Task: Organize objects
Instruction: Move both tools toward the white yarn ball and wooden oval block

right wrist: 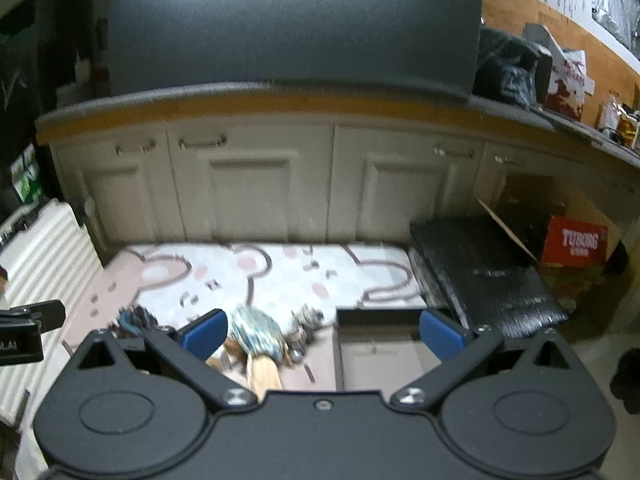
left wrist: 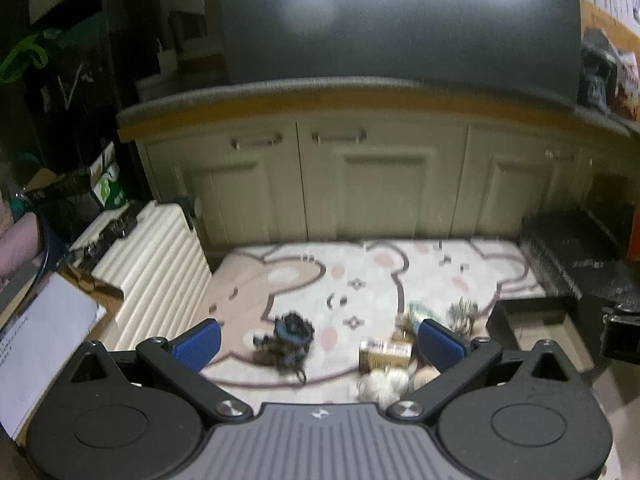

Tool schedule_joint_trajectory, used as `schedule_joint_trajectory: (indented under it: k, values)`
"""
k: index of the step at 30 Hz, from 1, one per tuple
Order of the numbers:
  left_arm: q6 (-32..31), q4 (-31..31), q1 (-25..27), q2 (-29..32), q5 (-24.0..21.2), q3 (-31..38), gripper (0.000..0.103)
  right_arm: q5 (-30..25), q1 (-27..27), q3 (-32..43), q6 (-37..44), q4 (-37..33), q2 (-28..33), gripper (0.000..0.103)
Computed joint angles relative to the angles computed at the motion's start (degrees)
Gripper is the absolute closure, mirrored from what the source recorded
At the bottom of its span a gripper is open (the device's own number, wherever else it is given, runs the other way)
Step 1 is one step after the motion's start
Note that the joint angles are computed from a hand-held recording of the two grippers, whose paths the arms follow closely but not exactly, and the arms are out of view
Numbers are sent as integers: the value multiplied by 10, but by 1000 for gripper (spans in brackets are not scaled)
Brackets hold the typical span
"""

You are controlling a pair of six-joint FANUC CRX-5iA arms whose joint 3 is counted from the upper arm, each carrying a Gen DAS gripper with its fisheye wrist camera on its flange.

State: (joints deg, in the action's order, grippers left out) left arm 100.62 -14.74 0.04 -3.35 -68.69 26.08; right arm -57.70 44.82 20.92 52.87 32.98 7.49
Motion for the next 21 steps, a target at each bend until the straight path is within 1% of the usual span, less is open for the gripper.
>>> schedule_joint_trajectory:
  k: [5,9,15,18,21]
  values:
    - [9,-21,-3,2,33,12,0,31,-5,17,19,-4,8,0]
    - [11,-20,3,10,62,18,0,51,-12,36,26,-5,26,0]
    - [8,-20,14,22,105,9,0,70,-30,74,72,-55,63,0]
    - [7,-19,21,28,123,-4,0,89,-39,72,73,-66,76,0]
    - [8,-16,26,37,137,-17,0,97,-47,73,86,-80,91,0]
